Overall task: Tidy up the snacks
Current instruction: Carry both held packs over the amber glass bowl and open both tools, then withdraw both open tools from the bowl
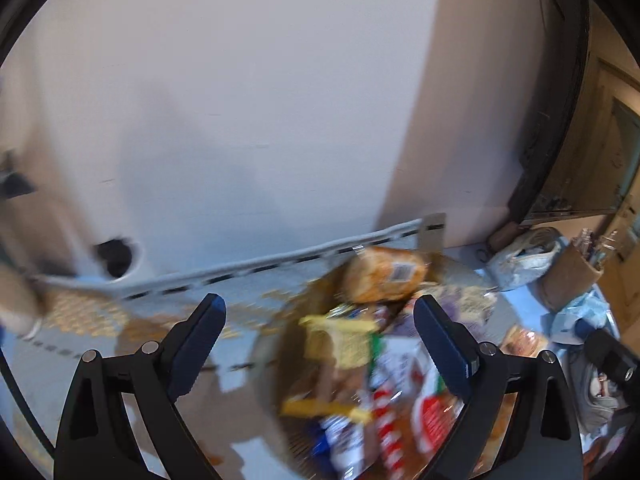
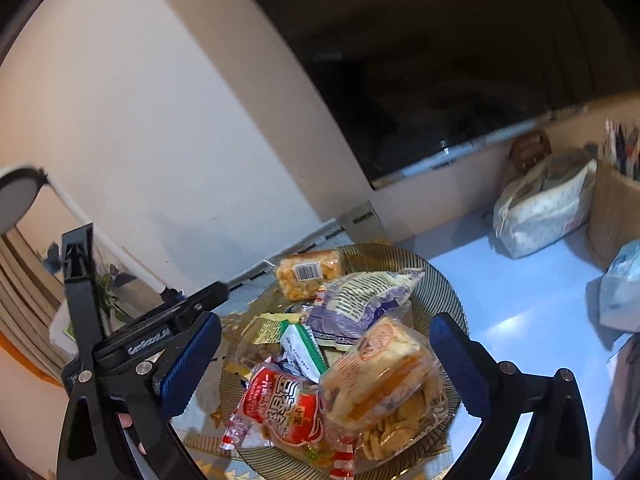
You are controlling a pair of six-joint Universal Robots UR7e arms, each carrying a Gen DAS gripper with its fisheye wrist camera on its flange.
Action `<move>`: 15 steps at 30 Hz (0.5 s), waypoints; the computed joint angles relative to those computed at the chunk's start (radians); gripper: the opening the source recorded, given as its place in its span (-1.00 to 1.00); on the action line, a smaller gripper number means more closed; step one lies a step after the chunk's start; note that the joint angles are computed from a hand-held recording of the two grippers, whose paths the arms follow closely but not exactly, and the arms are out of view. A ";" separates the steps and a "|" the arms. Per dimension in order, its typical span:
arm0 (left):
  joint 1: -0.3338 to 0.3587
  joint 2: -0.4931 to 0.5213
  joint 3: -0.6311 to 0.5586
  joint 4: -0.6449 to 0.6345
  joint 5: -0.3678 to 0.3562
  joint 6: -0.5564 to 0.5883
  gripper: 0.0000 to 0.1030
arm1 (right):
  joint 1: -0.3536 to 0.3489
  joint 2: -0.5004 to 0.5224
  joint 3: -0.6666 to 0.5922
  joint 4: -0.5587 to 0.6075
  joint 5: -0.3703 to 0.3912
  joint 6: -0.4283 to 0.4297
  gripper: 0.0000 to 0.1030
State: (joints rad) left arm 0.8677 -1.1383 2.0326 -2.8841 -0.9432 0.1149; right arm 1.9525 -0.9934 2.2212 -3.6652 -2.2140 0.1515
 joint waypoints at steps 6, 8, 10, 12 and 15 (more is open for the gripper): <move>-0.042 -0.099 0.215 -0.209 0.179 0.009 0.84 | 0.093 0.117 -0.038 -0.083 -0.222 -0.169 1.00; -0.050 -0.110 0.278 -0.278 0.213 0.009 0.84 | 0.106 0.159 -0.038 -0.136 -0.257 -0.221 1.00; -0.054 -0.099 0.317 -0.328 0.232 0.012 0.84 | 0.114 0.218 -0.042 -0.219 -0.285 -0.288 1.00; -0.059 -0.073 0.342 -0.380 0.254 0.003 0.84 | 0.108 0.265 -0.042 -0.273 -0.287 -0.327 1.00; -0.054 -0.041 0.365 -0.445 0.239 0.005 0.84 | 0.097 0.327 -0.052 -0.341 -0.292 -0.368 1.00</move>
State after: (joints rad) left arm 0.8135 -1.1790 2.3981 -3.3287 -0.7046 0.1195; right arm 2.0493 -0.6660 2.1695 -4.0066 -2.5059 -0.2170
